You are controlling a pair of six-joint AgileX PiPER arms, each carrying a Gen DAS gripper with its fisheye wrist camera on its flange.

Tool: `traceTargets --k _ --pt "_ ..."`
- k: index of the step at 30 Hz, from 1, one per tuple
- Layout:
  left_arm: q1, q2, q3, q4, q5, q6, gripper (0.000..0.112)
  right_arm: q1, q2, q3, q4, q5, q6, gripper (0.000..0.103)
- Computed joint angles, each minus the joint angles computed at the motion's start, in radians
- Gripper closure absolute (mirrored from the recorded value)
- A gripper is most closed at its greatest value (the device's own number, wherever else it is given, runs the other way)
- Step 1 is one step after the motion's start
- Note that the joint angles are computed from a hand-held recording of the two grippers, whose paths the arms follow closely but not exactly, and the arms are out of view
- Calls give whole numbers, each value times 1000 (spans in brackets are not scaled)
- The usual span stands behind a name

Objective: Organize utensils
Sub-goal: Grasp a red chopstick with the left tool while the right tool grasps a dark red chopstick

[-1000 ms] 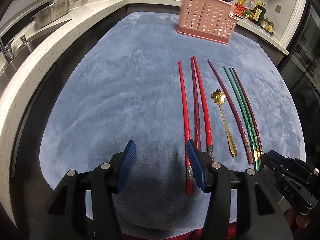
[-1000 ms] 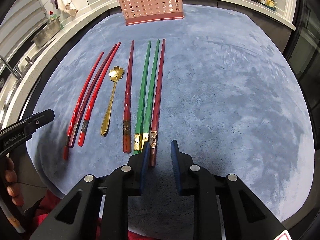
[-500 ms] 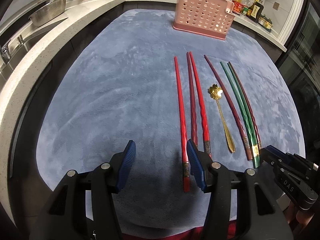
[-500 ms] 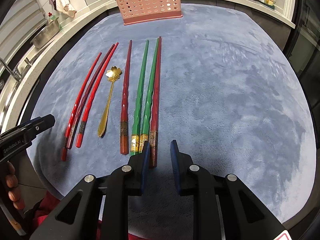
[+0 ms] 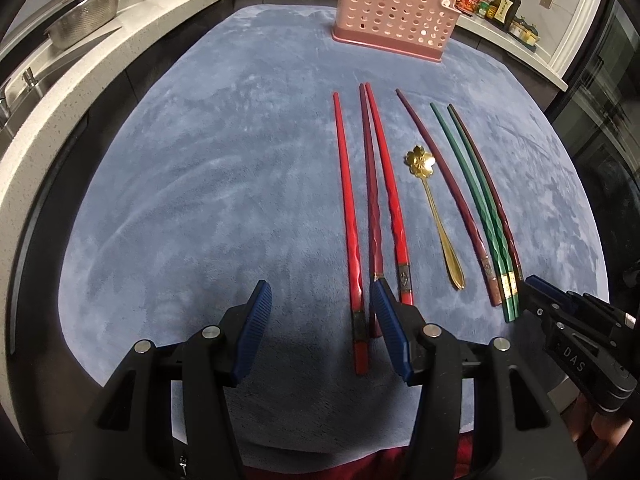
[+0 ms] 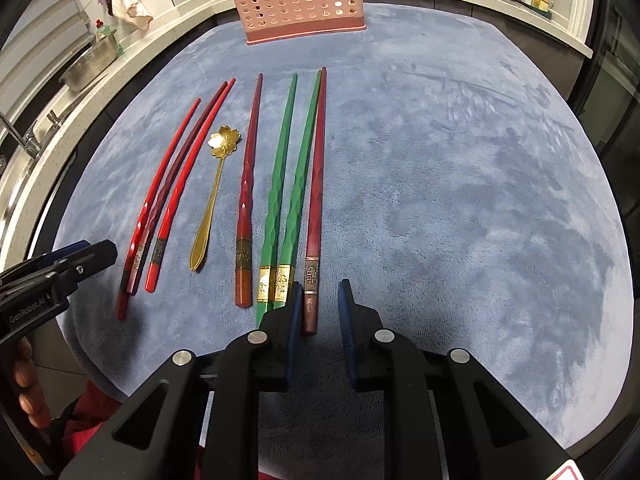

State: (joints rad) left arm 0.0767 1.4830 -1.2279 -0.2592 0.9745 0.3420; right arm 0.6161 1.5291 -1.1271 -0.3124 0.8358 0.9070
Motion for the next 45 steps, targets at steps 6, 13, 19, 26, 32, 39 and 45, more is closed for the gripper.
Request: traceTargets --k 6,13,19,26,32,39,45 --pt "-1 12 5 -3 8 -2 62 2 1 0 -4 0 4 87" --pt "11 42 2 -5 20 -17 61 3 3 -1 -7 0 5 86" --pt "0 38 11 6 12 -19 61 5 3 0 -9 1 7 86" --pt "-5 39 16 18 9 -21 61 7 6 -2 -12 1 10 86" --pt "-29 27 35 57 -15 -28 62 7 7 -1 -12 0 11 86" --pt "-15 22 41 63 -27 -42 81 7 6 -1 -13 -1 12 87" --pt "13 19 42 32 -19 -17 101 3 4 1 -11 -2 10 90"
